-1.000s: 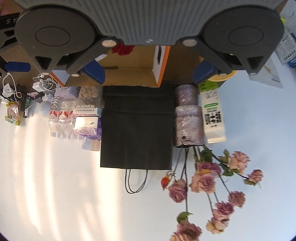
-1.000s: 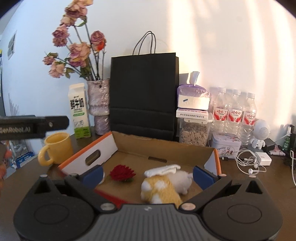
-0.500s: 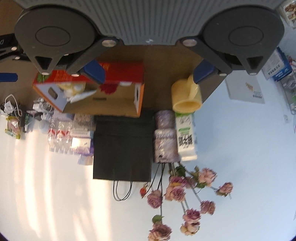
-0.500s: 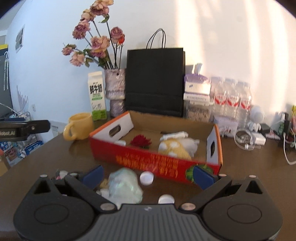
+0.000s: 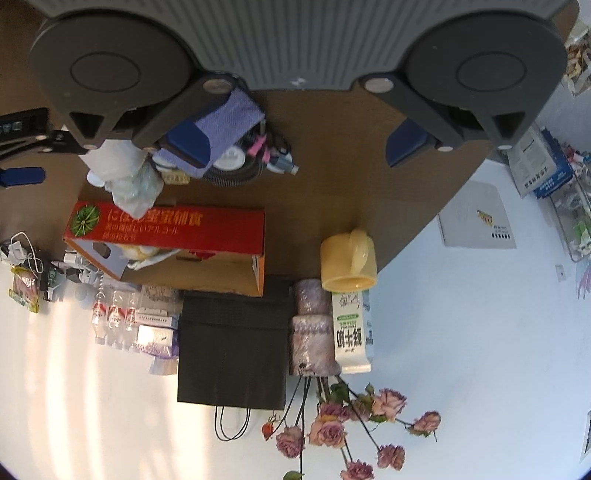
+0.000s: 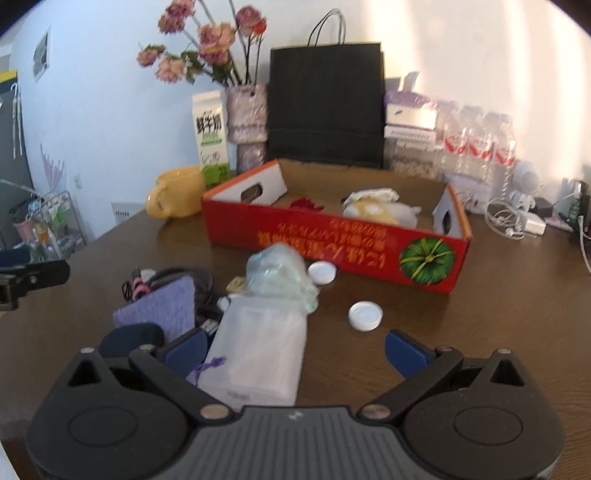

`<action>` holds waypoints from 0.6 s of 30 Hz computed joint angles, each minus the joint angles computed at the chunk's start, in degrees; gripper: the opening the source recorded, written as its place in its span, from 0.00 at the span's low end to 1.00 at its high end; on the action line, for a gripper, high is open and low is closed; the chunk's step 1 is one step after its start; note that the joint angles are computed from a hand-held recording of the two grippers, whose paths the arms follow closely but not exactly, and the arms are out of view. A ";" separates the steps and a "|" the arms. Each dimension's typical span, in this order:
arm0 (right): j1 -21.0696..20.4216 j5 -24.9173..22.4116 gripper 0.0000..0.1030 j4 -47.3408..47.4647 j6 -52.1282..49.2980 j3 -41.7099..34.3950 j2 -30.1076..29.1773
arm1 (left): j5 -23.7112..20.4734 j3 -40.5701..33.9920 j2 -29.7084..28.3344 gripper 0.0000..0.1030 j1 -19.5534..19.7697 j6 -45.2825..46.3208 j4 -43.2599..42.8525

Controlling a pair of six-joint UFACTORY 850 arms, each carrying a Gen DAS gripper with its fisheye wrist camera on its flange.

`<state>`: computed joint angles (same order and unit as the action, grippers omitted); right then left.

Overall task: Organize objects
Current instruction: 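Move both grippers back toward the remaining items on the table, then grasp the frosted plastic container with the right gripper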

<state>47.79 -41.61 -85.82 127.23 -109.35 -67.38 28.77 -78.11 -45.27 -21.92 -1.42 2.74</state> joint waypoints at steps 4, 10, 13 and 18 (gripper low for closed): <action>-0.35 0.70 1.00 3.80 -4.22 -4.44 -2.87 | -0.43 0.69 0.10 1.00 0.16 -0.06 0.25; -0.96 1.02 1.00 8.40 -9.03 -9.14 -5.73 | -1.02 0.64 -0.10 1.00 0.34 -0.35 0.05; -1.27 0.17 1.00 11.81 -13.52 -12.82 -7.76 | -1.01 0.76 -0.06 1.00 0.35 -0.73 0.33; -2.03 0.46 1.00 14.15 -16.03 -15.37 -9.35 | -1.18 0.88 0.02 1.00 0.37 -0.99 0.63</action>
<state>45.75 -41.15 -71.67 111.20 -124.72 -76.73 27.60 -77.23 -45.26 -21.55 -2.41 3.37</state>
